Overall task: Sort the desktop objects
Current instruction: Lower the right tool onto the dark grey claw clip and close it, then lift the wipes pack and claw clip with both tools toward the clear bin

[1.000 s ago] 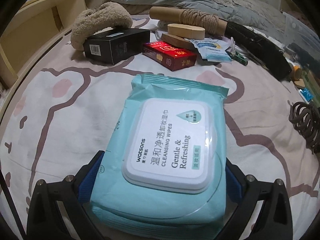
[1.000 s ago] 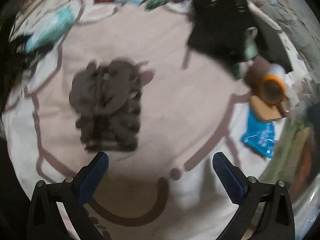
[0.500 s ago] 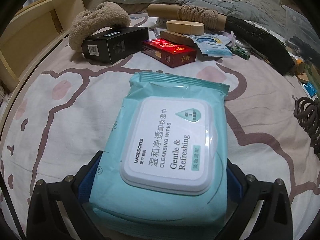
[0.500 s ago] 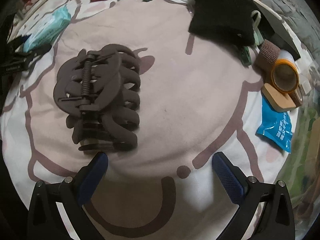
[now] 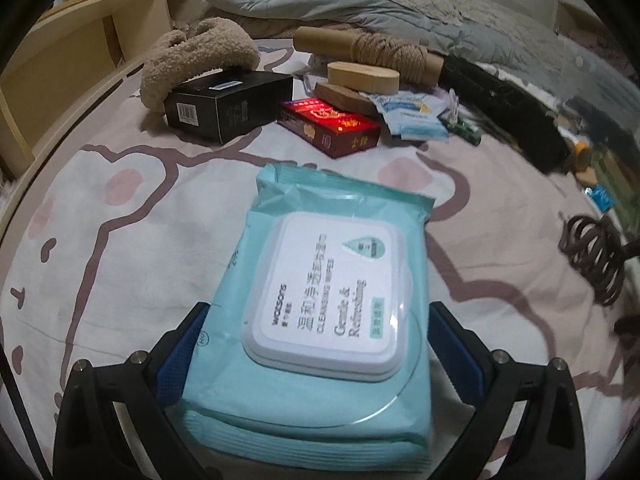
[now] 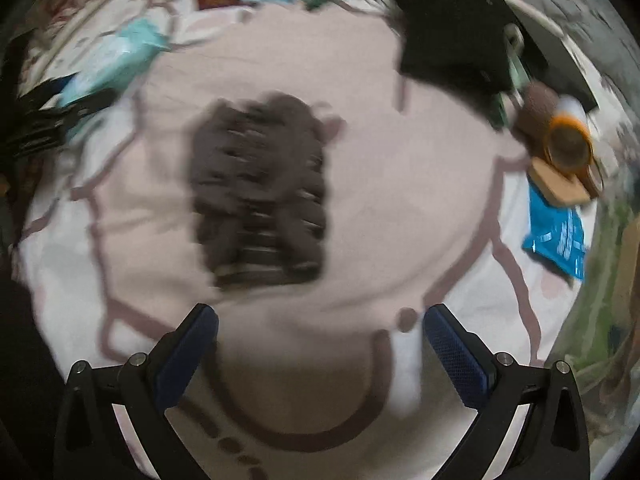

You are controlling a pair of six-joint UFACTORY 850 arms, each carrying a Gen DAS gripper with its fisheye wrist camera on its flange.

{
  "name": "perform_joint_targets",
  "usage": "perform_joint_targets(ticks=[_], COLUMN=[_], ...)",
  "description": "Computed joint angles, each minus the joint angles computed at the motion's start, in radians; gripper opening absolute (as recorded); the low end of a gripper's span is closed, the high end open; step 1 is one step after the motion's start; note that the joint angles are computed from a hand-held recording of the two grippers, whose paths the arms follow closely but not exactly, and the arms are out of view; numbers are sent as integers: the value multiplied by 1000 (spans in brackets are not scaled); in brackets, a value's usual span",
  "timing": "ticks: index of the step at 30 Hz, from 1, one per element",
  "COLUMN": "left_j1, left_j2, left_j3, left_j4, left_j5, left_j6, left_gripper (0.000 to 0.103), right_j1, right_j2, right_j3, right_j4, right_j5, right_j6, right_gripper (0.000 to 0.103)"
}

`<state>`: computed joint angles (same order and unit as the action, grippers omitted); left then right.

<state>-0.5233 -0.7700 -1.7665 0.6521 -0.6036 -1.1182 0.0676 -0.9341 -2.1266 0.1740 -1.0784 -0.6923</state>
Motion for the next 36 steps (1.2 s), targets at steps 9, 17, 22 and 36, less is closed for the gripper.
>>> perform_joint_targets(ticks=[9, 17, 22, 36], left_j1=[-1, 0, 15, 12], left_j2=[-54, -64, -67, -41], left_j3=[-102, -115, -113, -90], left_j4=[-18, -43, -91, -100], left_j5=[-81, -94, -78, -53], left_j6=[64, 124, 138, 118], left_gripper=[103, 102, 102, 80], right_j1=[76, 98, 100, 67], right_j2=[6, -83, -59, -12], right_j3=[-32, -152, -115, -96], right_j4=[29, 30, 20, 113], right_j5=[7, -77, -49, -28], right_j6=[38, 148, 147, 114], right_gripper=[88, 65, 65, 65])
